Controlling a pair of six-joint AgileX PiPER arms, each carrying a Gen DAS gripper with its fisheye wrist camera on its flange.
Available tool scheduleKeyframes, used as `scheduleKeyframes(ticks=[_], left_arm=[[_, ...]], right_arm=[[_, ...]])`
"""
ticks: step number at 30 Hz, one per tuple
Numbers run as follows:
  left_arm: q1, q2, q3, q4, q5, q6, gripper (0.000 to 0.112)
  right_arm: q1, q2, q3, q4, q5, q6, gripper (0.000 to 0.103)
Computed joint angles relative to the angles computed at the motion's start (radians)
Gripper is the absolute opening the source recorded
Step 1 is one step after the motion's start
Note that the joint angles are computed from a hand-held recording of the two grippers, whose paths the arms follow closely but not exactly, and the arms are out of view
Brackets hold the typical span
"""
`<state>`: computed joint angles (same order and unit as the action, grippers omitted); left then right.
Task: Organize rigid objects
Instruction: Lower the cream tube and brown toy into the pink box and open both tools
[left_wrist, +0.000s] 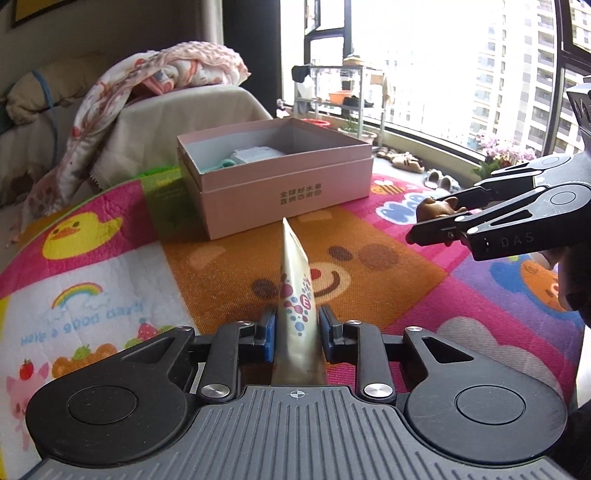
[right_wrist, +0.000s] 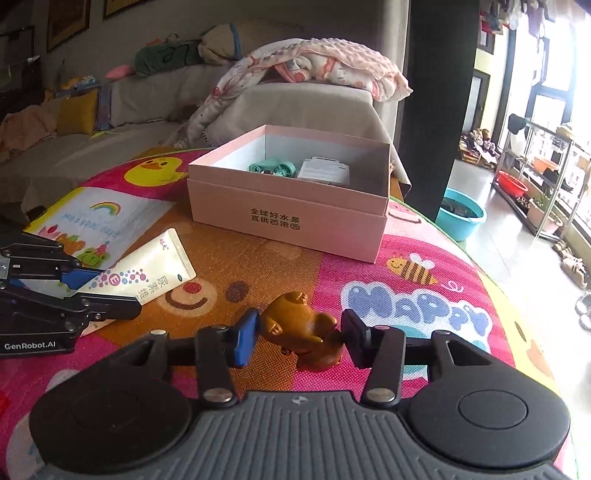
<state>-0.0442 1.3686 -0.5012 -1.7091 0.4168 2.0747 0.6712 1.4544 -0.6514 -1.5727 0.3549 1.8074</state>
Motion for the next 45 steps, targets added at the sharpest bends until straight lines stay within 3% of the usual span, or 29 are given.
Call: scheduleKeyframes(ticks=[4, 8, 14, 18, 21, 23, 25, 27, 29, 31, 35, 38, 41, 43, 45], left_arm=[[0.051, -0.057, -0.033, 0.150, 0.085, -0.157, 0.027], [0.072, -0.093, -0.122, 0.248, 0.152, -0.272, 0.026], [0.074, -0.016, -0.332, 0.206, 0.204, -0.305, 0.026], [0.027, 0.168, -0.624, 0.338, 0.220, -0.569, 0.026], [-0.033, 0.340, -0.884, 0.514, 0.214, -0.818, 0.024], [-0.055, 0.481, -1.084, 0.626, 0.267, -0.994, 0.025], [-0.079, 0.627, -1.284, 0.775, 0.317, -1.193, 0.025], [-0.092, 0.730, -1.413, 0.890, 0.342, -1.329, 0.025], [-0.088, 0.742, -1.385, 0.891, 0.295, -1.305, 0.025], [-0.061, 0.692, -1.255, 0.781, 0.238, -1.165, 0.025], [-0.018, 0.496, -0.894, 0.512, 0.124, -0.818, 0.025], [-0.002, 0.329, -0.634, 0.355, 0.033, -0.599, 0.025], [0.010, 0.187, -0.419, 0.277, -0.045, -0.468, 0.027], [-0.015, 0.118, -0.302, 0.289, -0.157, -0.480, 0.027], [-0.044, 0.099, -0.218, 0.204, -0.254, -0.417, 0.027]], right_arm=[[0.019, -0.091, 0.018, 0.084, 0.051, -0.083, 0.048], [-0.008, -0.162, -0.006, 0.105, 0.046, -0.136, 0.048], [-0.038, -0.150, -0.113, 0.071, 0.064, -0.185, 0.048], [-0.088, -0.067, -0.250, 0.110, 0.038, -0.292, 0.048], [-0.137, 0.040, -0.404, 0.242, 0.022, -0.452, 0.048], [-0.182, 0.123, -0.516, 0.413, -0.007, -0.629, 0.048], [-0.236, 0.197, -0.587, 0.613, -0.089, -0.826, 0.048], [-0.263, 0.275, -0.644, 0.813, -0.114, -1.013, 0.052], [-0.265, 0.313, -0.673, 0.898, -0.078, -1.068, 0.054], [-0.269, 0.303, -0.605, 0.823, -0.133, -0.967, 0.059], [-0.245, 0.263, -0.478, 0.429, -0.148, -0.567, 0.067], [-0.179, 0.202, -0.358, 0.151, -0.079, -0.268, 0.072], [-0.100, 0.143, -0.240, -0.050, 0.006, 0.002, 0.083], [-0.051, 0.128, -0.196, -0.012, 0.046, 0.046, 0.090], [-0.031, 0.133, -0.187, 0.126, 0.036, -0.028, 0.090]])
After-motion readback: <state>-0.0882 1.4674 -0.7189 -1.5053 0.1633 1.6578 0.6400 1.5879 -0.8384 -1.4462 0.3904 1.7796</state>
